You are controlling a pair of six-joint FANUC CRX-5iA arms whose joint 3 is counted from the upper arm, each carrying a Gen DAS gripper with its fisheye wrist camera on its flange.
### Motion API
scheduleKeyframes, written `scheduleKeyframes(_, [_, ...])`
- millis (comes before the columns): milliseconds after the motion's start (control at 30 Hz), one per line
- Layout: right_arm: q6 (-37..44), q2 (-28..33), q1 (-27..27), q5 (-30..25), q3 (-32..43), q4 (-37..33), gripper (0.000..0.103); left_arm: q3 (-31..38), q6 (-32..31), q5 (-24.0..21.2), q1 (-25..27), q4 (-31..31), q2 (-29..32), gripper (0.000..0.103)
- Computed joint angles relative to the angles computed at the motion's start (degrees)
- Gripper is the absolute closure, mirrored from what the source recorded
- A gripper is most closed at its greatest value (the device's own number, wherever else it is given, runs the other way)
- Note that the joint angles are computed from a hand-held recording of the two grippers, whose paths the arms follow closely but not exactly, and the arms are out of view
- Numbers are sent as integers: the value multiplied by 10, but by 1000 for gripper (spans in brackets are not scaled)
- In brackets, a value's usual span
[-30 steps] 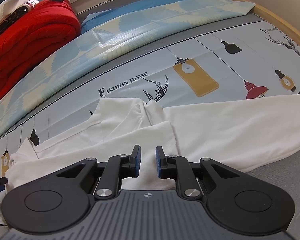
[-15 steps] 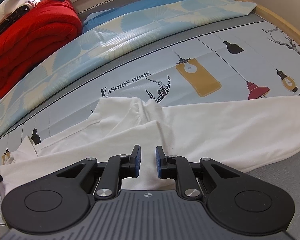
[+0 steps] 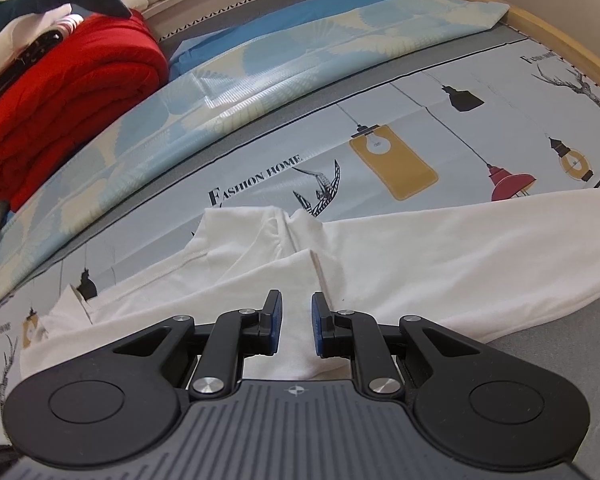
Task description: Fold small clothes
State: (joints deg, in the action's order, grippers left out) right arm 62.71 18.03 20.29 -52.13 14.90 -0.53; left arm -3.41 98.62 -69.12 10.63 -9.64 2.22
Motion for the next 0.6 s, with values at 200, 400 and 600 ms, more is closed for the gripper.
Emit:
scheduleKeyframes(200, [14,-12,-19,0,3,-26,86,-23,34,51,-11,32,-59,90])
scheduleKeyframes(400, [45,-44,-50,30,-23,-65,86,-92,63,168,-20,89,-58,91])
scheduleKeyframes(600, [89,-83,-100,83,-65,-96,82,-83,22,191,-36,87,-20,90])
